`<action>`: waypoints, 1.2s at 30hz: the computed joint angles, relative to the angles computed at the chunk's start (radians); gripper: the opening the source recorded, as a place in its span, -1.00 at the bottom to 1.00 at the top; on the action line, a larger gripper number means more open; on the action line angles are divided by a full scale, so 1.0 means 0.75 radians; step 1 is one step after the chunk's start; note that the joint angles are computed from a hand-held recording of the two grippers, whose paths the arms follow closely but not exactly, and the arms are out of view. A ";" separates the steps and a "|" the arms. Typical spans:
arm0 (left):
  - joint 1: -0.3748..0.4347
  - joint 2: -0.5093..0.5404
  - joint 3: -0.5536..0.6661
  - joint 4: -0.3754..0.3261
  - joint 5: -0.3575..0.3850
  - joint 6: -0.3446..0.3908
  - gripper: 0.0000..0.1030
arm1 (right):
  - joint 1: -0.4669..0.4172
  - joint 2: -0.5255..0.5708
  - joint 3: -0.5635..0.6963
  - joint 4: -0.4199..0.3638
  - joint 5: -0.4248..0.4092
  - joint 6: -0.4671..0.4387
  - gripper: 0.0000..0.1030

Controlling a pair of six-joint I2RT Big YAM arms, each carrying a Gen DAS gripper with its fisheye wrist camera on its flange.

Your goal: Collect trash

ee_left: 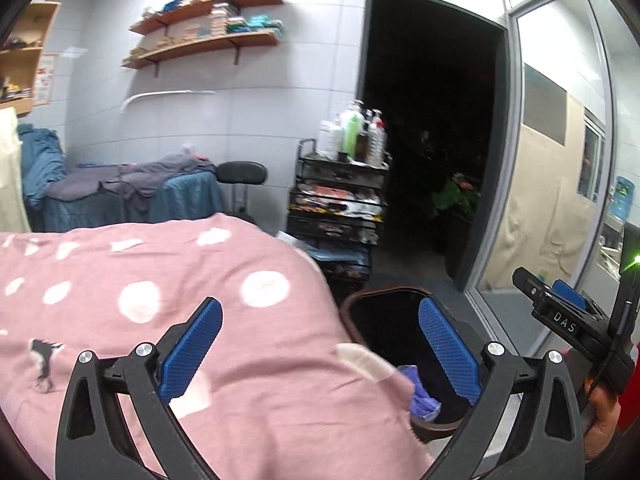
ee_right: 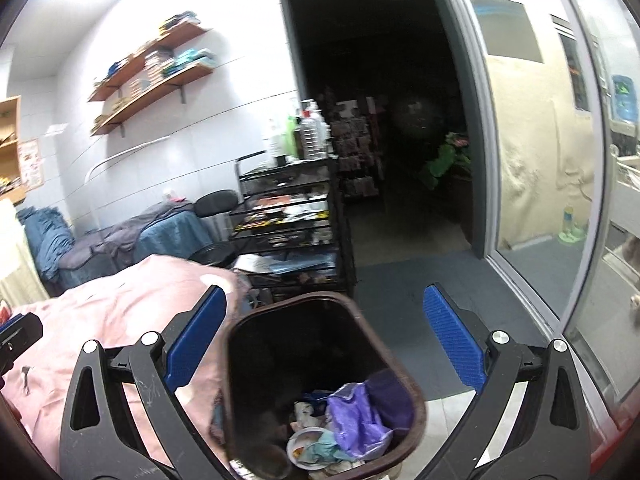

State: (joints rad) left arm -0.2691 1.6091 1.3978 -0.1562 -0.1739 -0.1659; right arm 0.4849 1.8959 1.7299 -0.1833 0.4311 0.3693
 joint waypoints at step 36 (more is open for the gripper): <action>0.037 -0.412 -0.523 0.313 -0.420 -0.048 0.89 | 0.286 -0.096 -0.183 0.301 -0.120 -0.278 0.89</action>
State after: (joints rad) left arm -0.2415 1.2998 1.0058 0.0783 -0.4890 -0.2016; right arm 0.6997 1.8239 1.5925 0.0425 0.3409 0.1610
